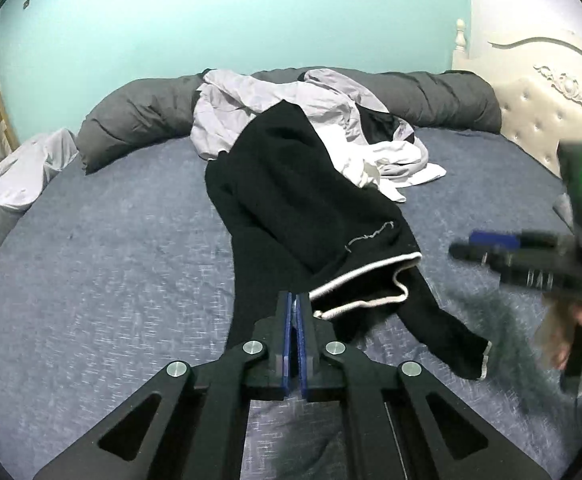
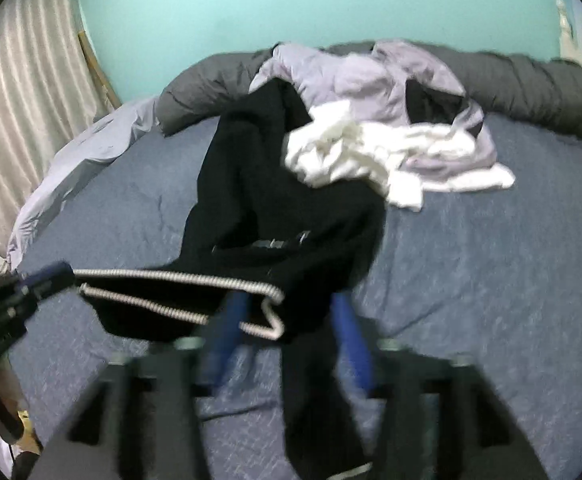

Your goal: Fold clothes

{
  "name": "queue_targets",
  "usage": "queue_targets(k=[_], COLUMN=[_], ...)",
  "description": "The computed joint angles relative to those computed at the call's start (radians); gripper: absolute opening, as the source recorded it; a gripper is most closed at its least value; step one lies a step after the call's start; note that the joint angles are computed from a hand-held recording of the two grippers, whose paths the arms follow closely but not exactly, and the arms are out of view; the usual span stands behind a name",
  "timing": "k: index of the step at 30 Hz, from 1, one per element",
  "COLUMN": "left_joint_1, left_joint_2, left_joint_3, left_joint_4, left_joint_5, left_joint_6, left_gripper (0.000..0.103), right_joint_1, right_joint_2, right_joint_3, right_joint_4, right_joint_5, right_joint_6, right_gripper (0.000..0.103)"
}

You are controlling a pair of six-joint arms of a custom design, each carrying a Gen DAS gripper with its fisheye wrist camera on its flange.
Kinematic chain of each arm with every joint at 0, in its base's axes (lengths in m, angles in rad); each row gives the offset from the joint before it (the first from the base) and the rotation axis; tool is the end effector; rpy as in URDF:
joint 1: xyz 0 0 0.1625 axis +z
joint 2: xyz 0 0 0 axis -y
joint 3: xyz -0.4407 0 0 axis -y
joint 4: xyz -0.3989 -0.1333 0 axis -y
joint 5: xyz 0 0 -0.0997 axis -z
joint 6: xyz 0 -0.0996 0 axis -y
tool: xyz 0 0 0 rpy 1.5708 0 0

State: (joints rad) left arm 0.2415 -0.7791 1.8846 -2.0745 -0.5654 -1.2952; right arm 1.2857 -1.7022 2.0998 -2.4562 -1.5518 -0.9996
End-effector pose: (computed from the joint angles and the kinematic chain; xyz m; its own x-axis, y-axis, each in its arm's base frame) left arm -0.4767 -0.3413 0.0152 -0.6788 -0.0170 -0.7342 0.5411 0.6642 -0.5157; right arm 0.0046 -0.4649 0.4037 -0.7291 -0.5657 0.3852 -0.6749 0.6877 -0.2675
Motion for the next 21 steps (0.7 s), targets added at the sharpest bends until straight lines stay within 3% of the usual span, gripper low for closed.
queue_targets(k=[5,7,11,15,18,21], left_joint_1=[0.019,0.026,0.048,0.071,0.088,0.104], left_joint_2=[-0.004,-0.008,0.015,0.046,0.054,0.059], left_joint_3=[0.022,0.052,0.095,0.117,0.136,0.159], left_joint_4=[-0.050,-0.130,-0.299,-0.407,-0.444,-0.477], left_joint_5=[-0.016,-0.035,-0.088,-0.131,-0.158,-0.195], left_joint_6=[0.042,0.062,0.144,0.174,0.140,0.103], left_gripper=[0.000,0.000,0.000,0.000,0.001,0.013], right_joint_1=[-0.005,-0.022,-0.063,-0.117,-0.116,-0.096], right_joint_2=[0.065,0.091,0.124,0.127,0.133,0.148], right_joint_3=[0.057,0.067,0.074,0.033,0.017,0.007], right_joint_4=[-0.125,-0.167,-0.238,-0.160,-0.146,-0.133], right_joint_5=[-0.073,-0.081,-0.089,-0.012,0.016,0.006], right_joint_6=[0.028,0.046,0.006,0.035,0.010,0.006], right_gripper=[0.060,0.060,0.060,0.060,0.061,0.062])
